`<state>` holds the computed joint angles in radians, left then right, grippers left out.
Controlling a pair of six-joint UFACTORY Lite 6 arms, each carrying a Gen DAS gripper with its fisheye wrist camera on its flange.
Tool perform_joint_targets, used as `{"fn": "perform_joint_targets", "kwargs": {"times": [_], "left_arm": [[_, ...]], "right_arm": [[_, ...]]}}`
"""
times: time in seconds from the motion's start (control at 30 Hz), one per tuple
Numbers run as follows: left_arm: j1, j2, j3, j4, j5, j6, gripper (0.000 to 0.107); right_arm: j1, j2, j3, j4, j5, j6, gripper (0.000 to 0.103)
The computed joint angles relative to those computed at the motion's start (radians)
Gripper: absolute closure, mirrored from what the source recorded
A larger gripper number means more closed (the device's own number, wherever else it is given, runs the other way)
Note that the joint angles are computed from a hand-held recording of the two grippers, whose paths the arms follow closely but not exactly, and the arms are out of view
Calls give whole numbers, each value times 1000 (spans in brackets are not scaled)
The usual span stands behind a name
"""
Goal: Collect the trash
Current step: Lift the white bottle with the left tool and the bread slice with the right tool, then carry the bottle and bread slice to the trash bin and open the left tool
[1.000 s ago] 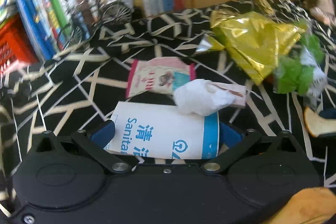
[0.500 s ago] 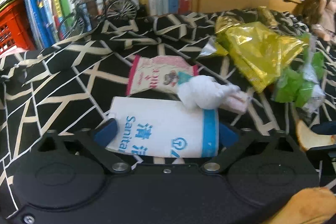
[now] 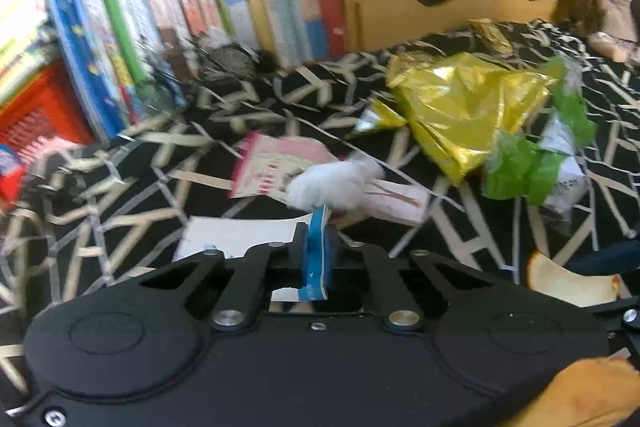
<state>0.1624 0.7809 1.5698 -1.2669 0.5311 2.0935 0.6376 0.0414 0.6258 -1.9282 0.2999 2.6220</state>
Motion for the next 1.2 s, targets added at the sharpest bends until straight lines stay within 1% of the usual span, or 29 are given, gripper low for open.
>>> {"fn": "perform_joint_targets", "kwargs": {"times": [0.07,0.1,0.17,0.27,0.37,0.43,0.57,0.67,0.77,0.97,1.2], "left_arm": [[10,-44,-53,-90,-13,106,103],[15,-57,-63,-104,-14,124,103],[27,-91,-93,-135,-17,149,104],[53,-134,-116,-138,-8,111,104],[88,-175,-140,-132,8,90,105],[111,-205,-159,-126,21,73,106],[167,-285,-239,-189,42,117,106],[215,-338,-291,-194,76,150,106],[269,-402,-349,-201,122,187,107],[408,-509,-400,-129,254,148,107],[623,-566,-363,-15,477,73,107]], "right_arm": [[0,1,-1,-15,-3,17,60],[0,1,0,-24,-4,26,60],[4,-1,2,-40,1,40,61],[19,-8,8,-58,25,45,62],[47,-17,34,56,57,-74,63],[62,-38,39,92,70,-96,64],[114,-54,55,187,108,-187,64],[169,-69,58,245,142,-216,64],[242,-89,62,326,197,-260,64],[387,-111,93,491,323,-355,65],[551,-84,173,602,486,-380,65]]}}
